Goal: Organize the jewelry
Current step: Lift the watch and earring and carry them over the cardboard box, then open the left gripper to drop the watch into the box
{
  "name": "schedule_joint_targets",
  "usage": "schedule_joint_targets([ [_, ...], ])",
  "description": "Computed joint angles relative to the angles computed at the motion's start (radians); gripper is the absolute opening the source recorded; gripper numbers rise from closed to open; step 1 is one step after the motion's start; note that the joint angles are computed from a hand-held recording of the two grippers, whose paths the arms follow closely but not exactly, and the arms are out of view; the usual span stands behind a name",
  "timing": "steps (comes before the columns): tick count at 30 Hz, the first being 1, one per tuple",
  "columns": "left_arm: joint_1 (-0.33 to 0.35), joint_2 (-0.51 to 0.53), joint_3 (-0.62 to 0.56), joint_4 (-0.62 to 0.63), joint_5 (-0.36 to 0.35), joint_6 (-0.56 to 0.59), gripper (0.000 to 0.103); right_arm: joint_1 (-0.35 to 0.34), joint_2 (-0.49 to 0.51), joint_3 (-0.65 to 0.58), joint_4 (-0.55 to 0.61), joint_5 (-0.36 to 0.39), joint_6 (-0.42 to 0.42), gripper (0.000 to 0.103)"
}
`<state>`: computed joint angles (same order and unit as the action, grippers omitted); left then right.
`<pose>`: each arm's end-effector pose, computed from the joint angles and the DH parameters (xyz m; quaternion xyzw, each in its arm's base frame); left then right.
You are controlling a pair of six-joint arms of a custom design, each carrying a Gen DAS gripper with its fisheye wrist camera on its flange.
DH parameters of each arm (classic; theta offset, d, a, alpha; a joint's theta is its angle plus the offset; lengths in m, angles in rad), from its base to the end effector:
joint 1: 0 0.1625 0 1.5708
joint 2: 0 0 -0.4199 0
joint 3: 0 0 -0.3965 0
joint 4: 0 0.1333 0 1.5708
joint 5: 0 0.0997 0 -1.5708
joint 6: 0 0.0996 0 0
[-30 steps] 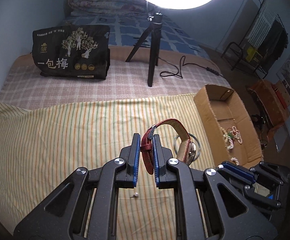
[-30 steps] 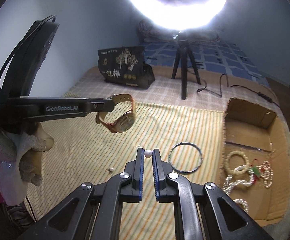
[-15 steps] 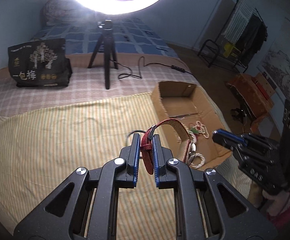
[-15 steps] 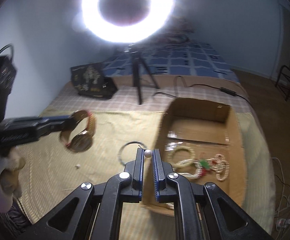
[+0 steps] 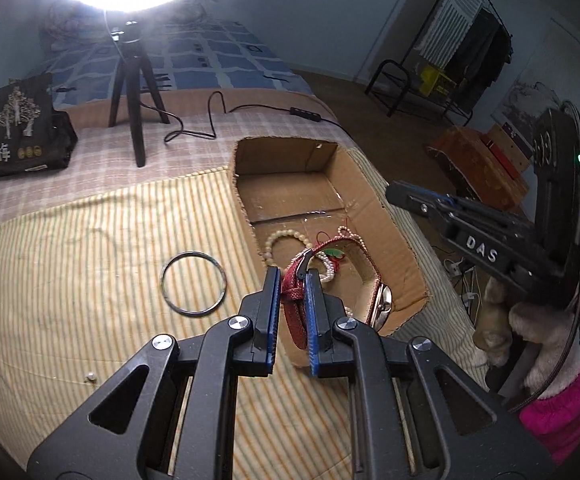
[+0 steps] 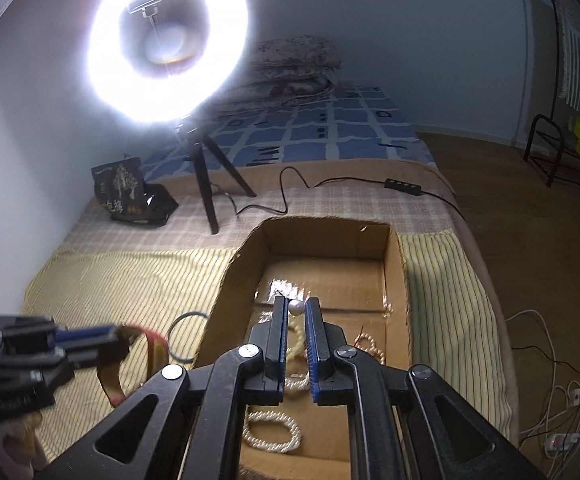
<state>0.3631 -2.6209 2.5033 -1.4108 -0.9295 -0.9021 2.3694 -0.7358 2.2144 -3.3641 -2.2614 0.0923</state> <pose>-0.0490 -0.2250 0.3339 0.1510 0.9367 -0.2642 0.1729 0.3828 -0.2753 0.0074 0.2717 -0.8903 0.2771 0.2381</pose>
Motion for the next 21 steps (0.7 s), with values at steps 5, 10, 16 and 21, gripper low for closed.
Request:
schedule_joint_targets([
  [5, 0.031, 0.044, 0.042, -0.104, -0.019, 0.039, 0.010, -0.036, 0.012, -0.006, -0.027, 0.024, -0.026, 0.006],
  [10, 0.060, 0.079, 0.071, -0.177, -0.037, 0.077, 0.010, -0.060, 0.033, -0.011, -0.048, 0.032, -0.041, 0.006],
  [16, 0.098, 0.121, 0.090, -0.256, -0.053, 0.135, 0.010, -0.078, 0.048, -0.021, -0.059, 0.032, -0.048, 0.021],
  [21, 0.070, 0.114, 0.098, -0.237, -0.025, 0.126, 0.041, -0.075, 0.057, -0.023, -0.070, 0.017, -0.042, 0.064],
])
